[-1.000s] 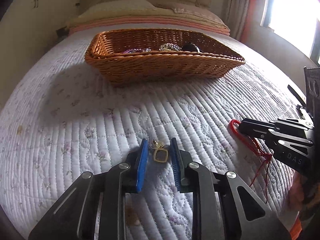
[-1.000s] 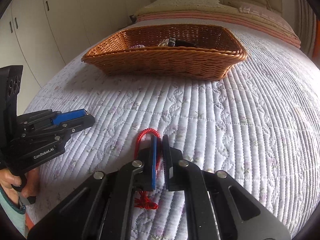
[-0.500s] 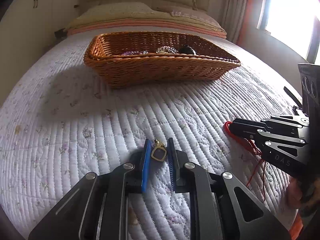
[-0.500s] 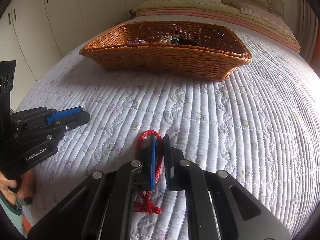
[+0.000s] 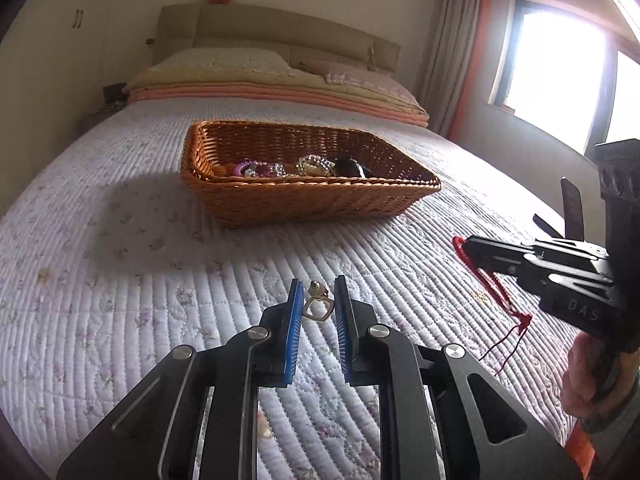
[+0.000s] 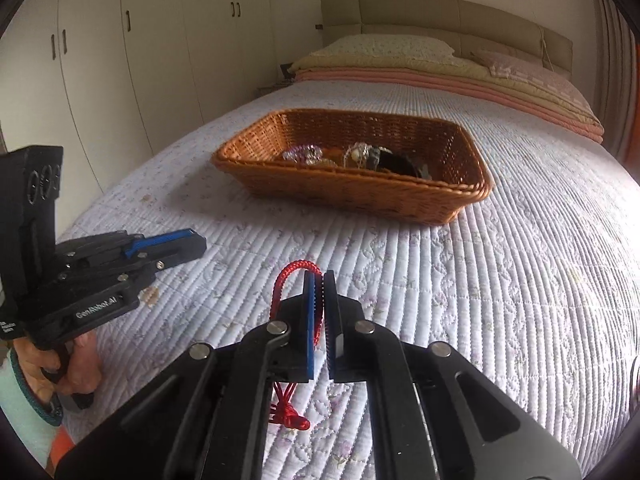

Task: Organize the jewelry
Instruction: 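Carry cord and charm into the basket and open both tools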

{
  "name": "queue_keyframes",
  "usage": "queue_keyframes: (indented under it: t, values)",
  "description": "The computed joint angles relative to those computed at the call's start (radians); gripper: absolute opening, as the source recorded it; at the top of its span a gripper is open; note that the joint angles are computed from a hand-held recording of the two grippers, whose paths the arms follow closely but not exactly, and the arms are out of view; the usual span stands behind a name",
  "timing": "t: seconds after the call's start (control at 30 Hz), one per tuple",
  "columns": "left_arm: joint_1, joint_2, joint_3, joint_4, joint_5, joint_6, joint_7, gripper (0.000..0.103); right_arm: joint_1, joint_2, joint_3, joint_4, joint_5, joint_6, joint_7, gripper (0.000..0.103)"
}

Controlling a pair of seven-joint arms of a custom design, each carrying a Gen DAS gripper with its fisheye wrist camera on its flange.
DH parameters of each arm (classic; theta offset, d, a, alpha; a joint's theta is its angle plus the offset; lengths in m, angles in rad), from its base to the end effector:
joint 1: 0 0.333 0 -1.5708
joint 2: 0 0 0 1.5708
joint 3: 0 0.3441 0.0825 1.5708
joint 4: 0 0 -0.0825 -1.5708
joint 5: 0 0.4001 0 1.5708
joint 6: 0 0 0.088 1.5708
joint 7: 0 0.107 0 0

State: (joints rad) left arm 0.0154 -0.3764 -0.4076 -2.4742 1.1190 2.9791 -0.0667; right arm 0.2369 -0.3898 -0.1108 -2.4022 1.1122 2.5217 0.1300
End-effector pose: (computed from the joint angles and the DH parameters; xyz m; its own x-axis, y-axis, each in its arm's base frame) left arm 0.3996 -0.2467 0.4954 0.0482 -0.9780 0.2028 -0.5557 -0.1949 -0.8082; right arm 0.4677 0.0463 0.5294 0.7225 -0.6886 -0.0624 -0.4241 -0.3700 -0.8266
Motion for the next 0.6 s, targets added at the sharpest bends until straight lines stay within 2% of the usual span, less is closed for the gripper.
queue_keyframes:
  t: [0.23, 0.3, 0.43, 0.5, 0.6]
  values:
    - [0.017, -0.039, 0.004, 0.061, 0.022, -0.014, 0.038, 0.014, 0.010, 0.005, -0.012, 0.101, 0.053, -0.030, 0.014, 0.003]
    - [0.017, -0.024, 0.020, 0.103, 0.004, -0.030, 0.085, 0.014, 0.008, 0.046, -0.004, 0.165, 0.050, -0.034, 0.045, 0.003]
    - [0.032, 0.038, 0.052, 0.196, -0.007, -0.043, 0.152, 0.014, 0.002, 0.150, 0.041, 0.297, 0.002, 0.031, 0.141, 0.003]
    - [0.026, 0.092, 0.082, 0.246, -0.034, -0.030, 0.197, 0.014, -0.003, 0.219, 0.054, 0.378, -0.034, 0.023, 0.208, 0.003]
    - [0.004, 0.180, 0.119, 0.316, -0.095, -0.051, 0.274, 0.014, -0.018, 0.334, 0.085, 0.508, -0.119, 0.019, 0.336, 0.003]
